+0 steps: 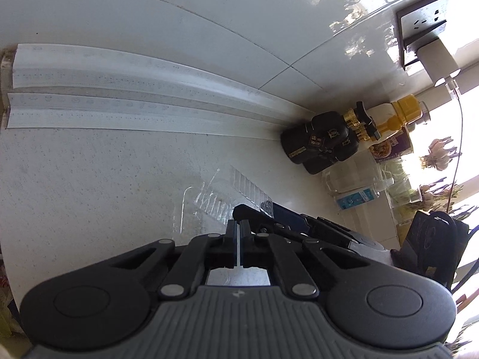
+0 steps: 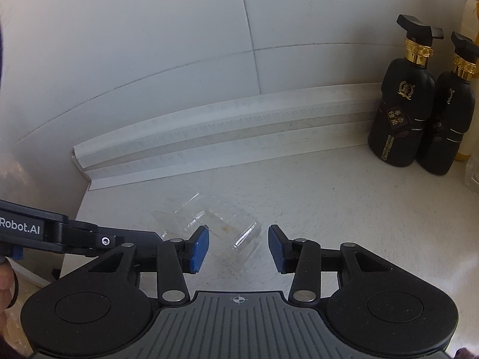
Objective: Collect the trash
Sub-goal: 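Grasp the clear plastic tray with the right tool, then with the left tool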
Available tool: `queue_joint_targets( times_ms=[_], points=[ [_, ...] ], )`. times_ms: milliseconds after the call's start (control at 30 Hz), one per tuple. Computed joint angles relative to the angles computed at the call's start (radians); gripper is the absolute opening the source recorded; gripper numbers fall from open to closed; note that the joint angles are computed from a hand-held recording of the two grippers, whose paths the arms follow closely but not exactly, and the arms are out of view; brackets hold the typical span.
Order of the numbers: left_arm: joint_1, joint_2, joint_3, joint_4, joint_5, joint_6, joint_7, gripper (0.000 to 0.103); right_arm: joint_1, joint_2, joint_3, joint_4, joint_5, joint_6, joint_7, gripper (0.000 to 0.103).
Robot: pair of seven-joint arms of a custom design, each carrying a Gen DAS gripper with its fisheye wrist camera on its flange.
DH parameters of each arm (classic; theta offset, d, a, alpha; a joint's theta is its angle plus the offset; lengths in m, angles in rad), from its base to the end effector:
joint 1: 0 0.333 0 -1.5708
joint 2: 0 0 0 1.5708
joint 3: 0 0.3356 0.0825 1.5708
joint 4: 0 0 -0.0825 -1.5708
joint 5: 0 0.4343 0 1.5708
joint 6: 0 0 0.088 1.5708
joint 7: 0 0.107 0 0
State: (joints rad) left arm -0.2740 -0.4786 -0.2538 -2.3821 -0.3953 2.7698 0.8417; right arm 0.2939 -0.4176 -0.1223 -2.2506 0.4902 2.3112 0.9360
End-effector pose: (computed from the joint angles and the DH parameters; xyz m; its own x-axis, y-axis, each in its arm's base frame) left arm 0.4296 -0.2503 0.5933 0.2012 -0.7144 0.6702 -0.7435 -0.5568 -0.3703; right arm 0.5010 0.0888 0.5868 0.5700 -0.8007 -0.1842 -0.7163 -0.3745 -0.5888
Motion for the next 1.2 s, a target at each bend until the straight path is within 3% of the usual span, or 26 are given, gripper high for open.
queue_joint_targets(
  times_ms=[67,267,467,633,800,867,933,1067,1200],
  points=[
    [0.006,-0.003,-0.003,0.0,0.009,-0.002,-0.003,0.0,-0.002,0.002,0.004,0.0,-0.007,0.006,0.001,0.039],
    [0.004,-0.019,0.0,-0.014,0.005,0.007,-0.007,0.0,-0.004,-0.023,0.014,-0.026,-0.032,0.041,0.026,0.014],
    [-0.01,-0.041,0.009,-0.036,-0.012,0.042,0.011,0.0,0.001,-0.039,0.011,-0.055,-0.043,0.105,0.086,0.003],
    [0.068,-0.079,-0.054,-0.02,0.111,-0.042,-0.012,0.001,0.0,-0.052,0.008,-0.065,-0.072,0.127,0.135,0.002],
    [0.086,-0.099,-0.076,-0.002,0.222,-0.126,0.021,0.033,-0.011,-0.07,0.015,-0.075,-0.126,0.141,0.196,0.002],
    [0.091,-0.101,-0.093,0.013,0.274,-0.166,0.045,0.059,-0.019,-0.077,0.02,-0.077,-0.151,0.139,0.232,0.002],
    [0.104,-0.106,-0.124,0.019,0.339,-0.184,0.061,0.074,-0.029,-0.084,0.026,-0.077,-0.18,0.123,0.279,0.002],
    [0.106,-0.105,-0.167,0.017,0.44,-0.183,0.101,0.087,-0.045,-0.087,0.027,-0.049,-0.215,0.049,0.379,0.002],
    [0.124,-0.099,-0.208,0.015,0.526,-0.199,0.102,0.087,-0.09,-0.03,0.027,0.057,-0.24,-0.134,0.559,0.002]
  ],
)
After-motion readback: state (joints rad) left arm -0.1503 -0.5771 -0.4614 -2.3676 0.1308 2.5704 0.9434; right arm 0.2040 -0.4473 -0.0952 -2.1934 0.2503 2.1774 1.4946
